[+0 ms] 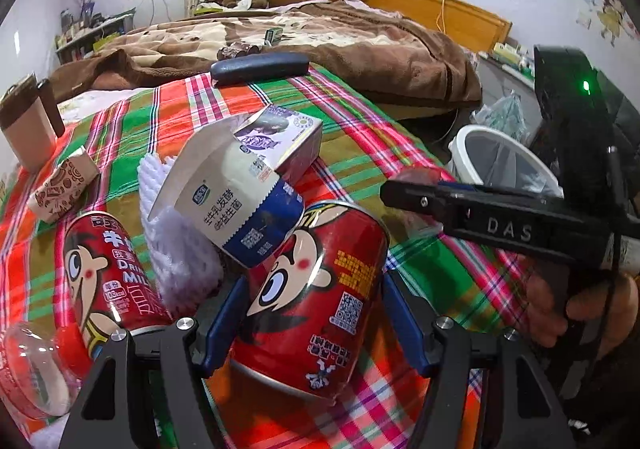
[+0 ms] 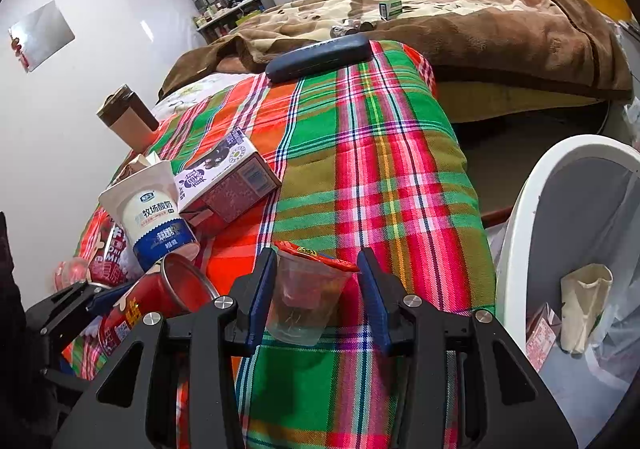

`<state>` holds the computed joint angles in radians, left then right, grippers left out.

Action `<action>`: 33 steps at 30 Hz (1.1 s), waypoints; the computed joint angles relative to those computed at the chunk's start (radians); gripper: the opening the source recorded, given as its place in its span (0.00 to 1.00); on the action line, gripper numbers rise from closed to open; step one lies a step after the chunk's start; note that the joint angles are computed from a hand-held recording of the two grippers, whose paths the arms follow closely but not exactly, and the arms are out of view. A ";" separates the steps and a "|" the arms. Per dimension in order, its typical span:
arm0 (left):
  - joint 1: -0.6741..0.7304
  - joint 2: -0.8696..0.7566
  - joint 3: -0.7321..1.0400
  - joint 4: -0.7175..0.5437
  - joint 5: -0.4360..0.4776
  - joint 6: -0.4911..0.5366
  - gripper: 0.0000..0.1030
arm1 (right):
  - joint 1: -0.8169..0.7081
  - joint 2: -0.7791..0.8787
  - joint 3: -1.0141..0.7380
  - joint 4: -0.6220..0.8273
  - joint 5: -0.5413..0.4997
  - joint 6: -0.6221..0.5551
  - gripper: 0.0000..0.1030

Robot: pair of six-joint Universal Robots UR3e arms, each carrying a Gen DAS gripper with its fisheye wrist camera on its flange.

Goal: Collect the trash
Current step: 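Grasp the red can with the left tool while the right tool holds the cup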

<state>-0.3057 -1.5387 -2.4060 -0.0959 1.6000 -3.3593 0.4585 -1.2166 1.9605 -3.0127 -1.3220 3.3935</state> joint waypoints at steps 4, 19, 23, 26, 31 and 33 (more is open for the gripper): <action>0.000 -0.002 -0.004 0.008 0.002 -0.009 0.65 | -0.009 -0.005 0.014 -0.010 0.010 -0.007 0.42; -0.052 0.025 -0.011 0.008 0.048 -0.086 0.54 | -0.006 -0.037 0.058 -0.032 -0.001 -0.024 0.41; -0.066 0.046 -0.016 0.005 0.063 -0.106 0.53 | -0.004 -0.060 0.082 -0.048 -0.002 -0.031 0.41; -0.103 0.046 -0.005 0.002 0.110 -0.128 0.52 | -0.008 -0.079 0.103 -0.059 0.004 -0.032 0.41; -0.129 0.050 -0.004 0.000 0.128 -0.157 0.52 | -0.022 -0.113 0.147 -0.079 0.014 -0.030 0.41; -0.139 0.057 -0.004 0.000 0.136 -0.168 0.52 | -0.025 -0.129 0.164 -0.084 0.017 -0.031 0.41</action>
<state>-0.4445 -1.4817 -2.4102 -0.0961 1.7358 -3.5276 0.4335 -1.3454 2.1245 -3.0969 -1.3050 3.3629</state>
